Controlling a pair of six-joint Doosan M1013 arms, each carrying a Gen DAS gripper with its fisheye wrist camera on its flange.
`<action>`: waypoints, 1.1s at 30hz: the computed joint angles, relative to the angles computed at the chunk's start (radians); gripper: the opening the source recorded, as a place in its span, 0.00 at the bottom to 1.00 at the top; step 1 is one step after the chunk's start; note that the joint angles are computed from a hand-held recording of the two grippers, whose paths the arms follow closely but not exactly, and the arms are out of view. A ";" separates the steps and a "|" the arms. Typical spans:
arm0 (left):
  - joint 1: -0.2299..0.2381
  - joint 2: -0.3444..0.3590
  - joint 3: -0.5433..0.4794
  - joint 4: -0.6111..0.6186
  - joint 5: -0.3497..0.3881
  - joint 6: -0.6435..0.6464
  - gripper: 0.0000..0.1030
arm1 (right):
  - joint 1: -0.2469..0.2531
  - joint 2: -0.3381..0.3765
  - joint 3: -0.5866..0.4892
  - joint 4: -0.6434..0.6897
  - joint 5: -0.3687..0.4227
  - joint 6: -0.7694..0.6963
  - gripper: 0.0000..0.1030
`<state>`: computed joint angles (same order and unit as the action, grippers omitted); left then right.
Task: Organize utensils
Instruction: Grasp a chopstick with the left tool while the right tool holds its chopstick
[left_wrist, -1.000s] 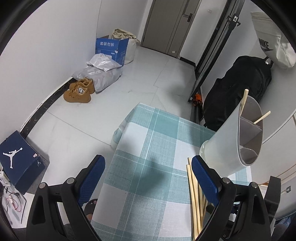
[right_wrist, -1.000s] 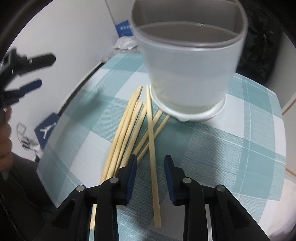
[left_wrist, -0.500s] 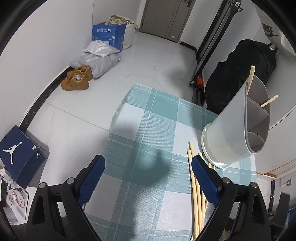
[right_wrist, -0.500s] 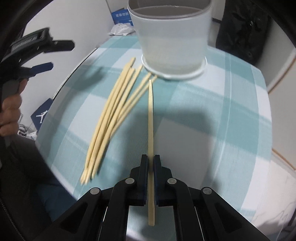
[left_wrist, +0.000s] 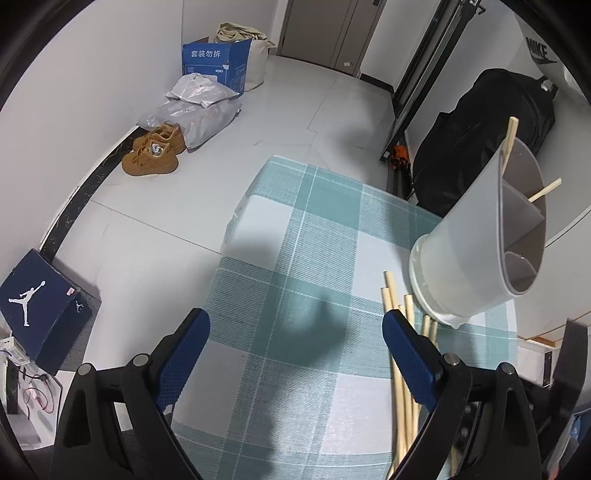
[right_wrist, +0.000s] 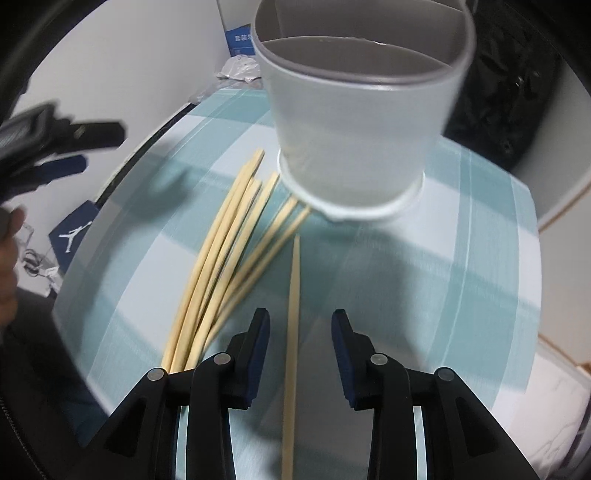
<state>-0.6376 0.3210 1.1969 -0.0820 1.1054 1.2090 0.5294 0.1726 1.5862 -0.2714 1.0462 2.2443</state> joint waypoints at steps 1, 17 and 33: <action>0.000 0.002 -0.002 0.006 0.005 0.000 0.89 | -0.004 0.006 -0.005 0.003 -0.004 -0.007 0.32; -0.029 0.052 -0.046 -0.027 0.142 0.125 0.89 | -0.023 -0.026 0.040 -0.049 -0.148 0.094 0.03; -0.069 0.097 -0.096 0.074 0.247 0.104 0.89 | -0.038 -0.183 0.133 -0.131 -0.328 0.312 0.03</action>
<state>-0.7067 0.4179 1.1013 -0.0083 1.3526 1.3130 0.4915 -0.0100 1.7194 -0.4025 0.7183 2.5559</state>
